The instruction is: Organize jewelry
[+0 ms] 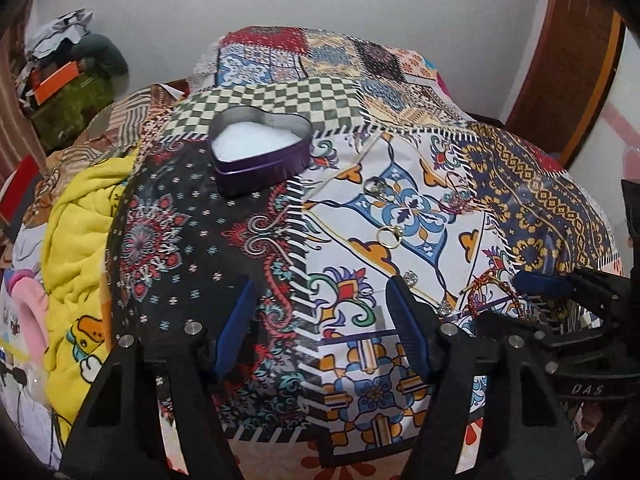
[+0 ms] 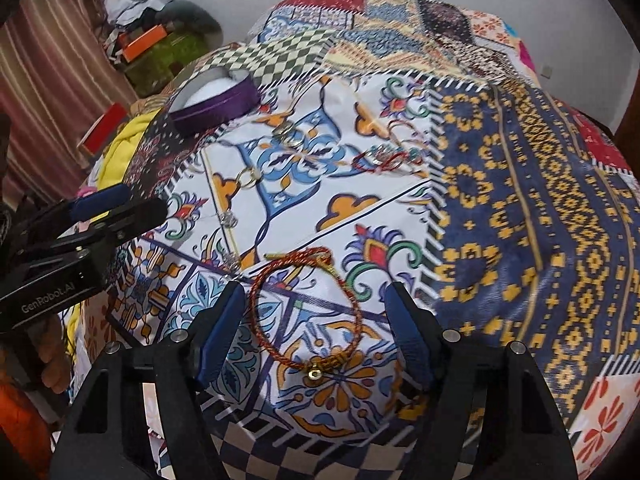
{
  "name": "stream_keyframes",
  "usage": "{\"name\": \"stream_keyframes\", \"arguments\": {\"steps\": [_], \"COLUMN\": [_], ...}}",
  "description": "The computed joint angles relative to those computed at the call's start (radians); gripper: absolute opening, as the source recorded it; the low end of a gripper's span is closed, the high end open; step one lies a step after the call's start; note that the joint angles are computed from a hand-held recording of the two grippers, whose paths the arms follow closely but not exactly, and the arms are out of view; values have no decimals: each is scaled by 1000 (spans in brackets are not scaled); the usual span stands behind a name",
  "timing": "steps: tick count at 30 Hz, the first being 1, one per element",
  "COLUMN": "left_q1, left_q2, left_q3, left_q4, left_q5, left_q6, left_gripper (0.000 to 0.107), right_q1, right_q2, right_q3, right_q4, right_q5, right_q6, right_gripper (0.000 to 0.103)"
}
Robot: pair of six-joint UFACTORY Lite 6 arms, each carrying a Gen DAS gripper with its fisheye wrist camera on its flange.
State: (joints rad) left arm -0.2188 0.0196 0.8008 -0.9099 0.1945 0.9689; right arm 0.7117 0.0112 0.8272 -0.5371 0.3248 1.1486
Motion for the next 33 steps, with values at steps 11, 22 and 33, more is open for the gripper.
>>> {"name": "stream_keyframes", "arguments": {"steps": [11,22,33], "left_q1": [-83,-134,-87], "left_q2": [100,195,191], "left_q3": [68,130,132], "left_q4": [-41,-100,-221], "left_q5": [2,-2,60], "left_q6": [70,154,252], "left_gripper": [55,33,12], "right_q1": [-2,-23,-47], "right_q2": [-4,-19,-50], "right_q3": [-29,-54,-78], "right_q4": [-166,-272,-250], "right_q5": [2,-27,-61], "right_q6": [153,268,263], "right_gripper": [44,17,8]}}
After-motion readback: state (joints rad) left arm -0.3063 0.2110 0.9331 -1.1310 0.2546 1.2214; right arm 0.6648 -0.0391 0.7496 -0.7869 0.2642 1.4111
